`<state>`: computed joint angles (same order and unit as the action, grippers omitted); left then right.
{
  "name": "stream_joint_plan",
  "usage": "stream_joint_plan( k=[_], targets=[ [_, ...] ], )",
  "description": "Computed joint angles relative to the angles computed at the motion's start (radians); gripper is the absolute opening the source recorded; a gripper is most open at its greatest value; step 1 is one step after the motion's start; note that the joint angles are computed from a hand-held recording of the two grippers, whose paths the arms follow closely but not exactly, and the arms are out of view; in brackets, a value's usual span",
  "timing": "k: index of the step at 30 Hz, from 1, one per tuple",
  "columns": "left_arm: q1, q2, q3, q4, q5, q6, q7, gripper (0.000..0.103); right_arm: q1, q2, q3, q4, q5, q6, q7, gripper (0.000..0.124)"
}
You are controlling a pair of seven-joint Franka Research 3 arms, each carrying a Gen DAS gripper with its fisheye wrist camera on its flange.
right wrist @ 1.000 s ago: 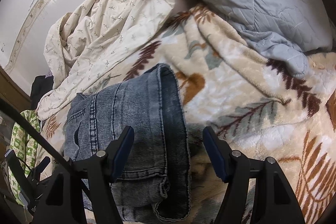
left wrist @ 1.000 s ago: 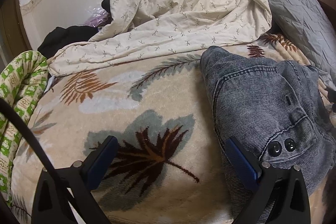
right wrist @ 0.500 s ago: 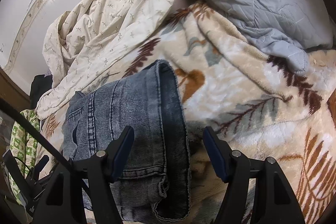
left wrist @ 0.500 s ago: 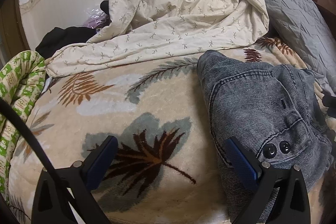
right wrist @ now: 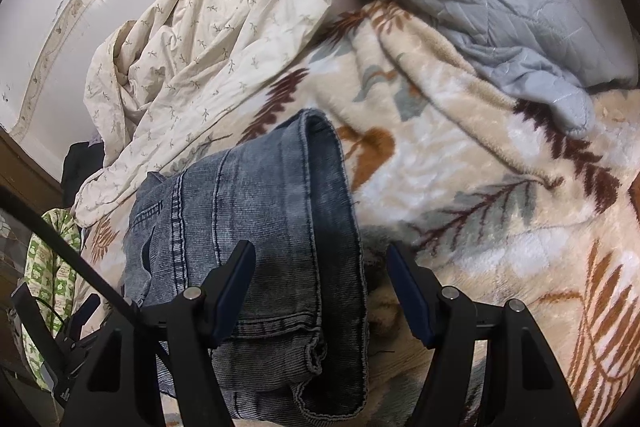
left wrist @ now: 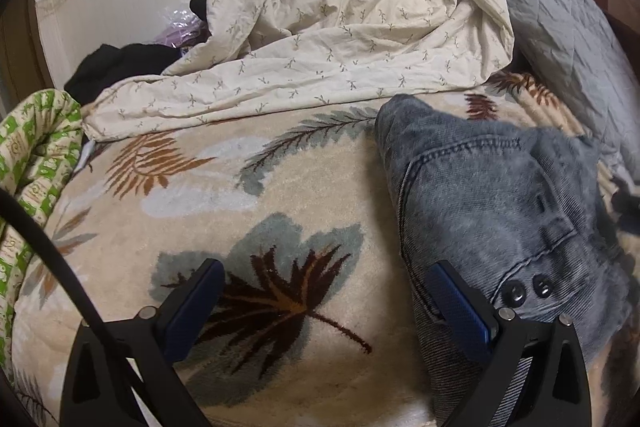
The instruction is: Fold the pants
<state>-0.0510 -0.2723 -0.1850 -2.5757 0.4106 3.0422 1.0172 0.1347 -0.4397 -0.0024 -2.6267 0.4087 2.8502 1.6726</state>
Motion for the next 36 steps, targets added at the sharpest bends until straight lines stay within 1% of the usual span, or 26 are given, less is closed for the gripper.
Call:
stream_joint_plan(
  k=[4,6,7,9,11,14,16,17,18,19,21,22,25,26,27,28,31,33,35,36],
  targets=[
    [-0.096,-0.005,0.097,-0.001,-0.111,0.03,0.099,0.103,0.01,0.001,-0.009,0.002,0.01,-0.007,-0.01,0.069],
    [-0.181,-0.005,0.172,-0.002,-0.202,0.042,0.182,0.103,0.016,-0.001,-0.015,0.0,0.022,-0.004,-0.017,0.069],
    [-0.201,-0.005,0.186,-0.002,-0.232,0.041,0.21,0.103,0.017,-0.001,-0.016,-0.001,0.025,-0.004,-0.019,0.069],
    [-0.221,0.001,0.195,0.007,-0.276,0.028,0.255,0.103,0.01,0.001,-0.011,0.0,0.02,-0.006,-0.015,0.069],
    [-0.267,0.011,0.223,0.02,-0.344,-0.002,0.324,0.103,-0.008,0.004,0.003,0.001,0.0,-0.013,0.0,0.069],
    [-0.279,0.025,0.221,0.033,-0.416,-0.034,0.39,0.103,-0.042,0.009,0.027,-0.001,-0.039,-0.012,0.035,0.069],
    [-0.317,0.034,0.249,0.045,-0.511,-0.057,0.458,0.103,-0.059,0.018,0.033,0.0,-0.062,-0.013,0.06,0.069],
    [-0.333,0.036,0.261,0.049,-0.559,-0.065,0.49,0.103,-0.053,0.029,0.02,0.005,-0.055,-0.02,0.06,0.069],
    [-0.349,0.039,0.274,0.053,-0.608,-0.072,0.527,0.103,-0.033,0.037,-0.002,0.009,-0.032,-0.026,0.045,0.069],
    [-0.37,0.042,0.291,0.06,-0.662,-0.084,0.569,0.103,0.01,0.049,-0.047,0.016,0.027,-0.034,0.005,0.069],
    [-0.402,0.052,0.323,0.083,-0.77,-0.133,0.651,0.103,0.047,0.062,-0.084,0.025,0.103,-0.047,-0.046,0.07],
    [-0.403,0.055,0.324,0.089,-0.806,-0.144,0.672,0.103,0.068,0.068,-0.103,0.03,0.148,-0.054,-0.083,0.071],
    [-0.431,0.054,0.354,0.115,-0.969,-0.202,0.787,0.103,0.14,0.08,-0.167,0.049,0.334,-0.092,-0.237,0.071],
    [-0.438,0.049,0.359,0.12,-1.018,-0.215,0.827,0.103,0.161,0.082,-0.188,0.059,0.395,-0.121,-0.299,0.072],
    [-0.434,0.044,0.352,0.12,-1.039,-0.218,0.847,0.103,0.161,0.082,-0.185,0.062,0.417,-0.131,-0.329,0.076],
    [-0.426,0.042,0.337,0.12,-1.043,-0.215,0.857,0.103,0.155,0.082,-0.177,0.063,0.43,-0.133,-0.351,0.077],
    [-0.361,0.056,0.264,0.131,-0.966,-0.235,0.808,0.103,0.122,0.093,-0.142,0.069,0.44,-0.145,-0.38,0.077],
    [-0.36,0.056,0.259,0.137,-1.035,-0.254,0.858,0.103,0.104,0.096,-0.127,0.071,0.462,-0.154,-0.399,0.077],
    [-0.372,0.061,0.271,0.162,-1.136,-0.319,0.949,0.103,0.085,0.098,-0.109,0.07,0.464,-0.155,-0.401,0.077],
    [-0.368,0.066,0.266,0.172,-1.155,-0.345,0.975,0.103,0.082,0.102,-0.107,0.072,0.474,-0.155,-0.411,0.077]
  ],
)
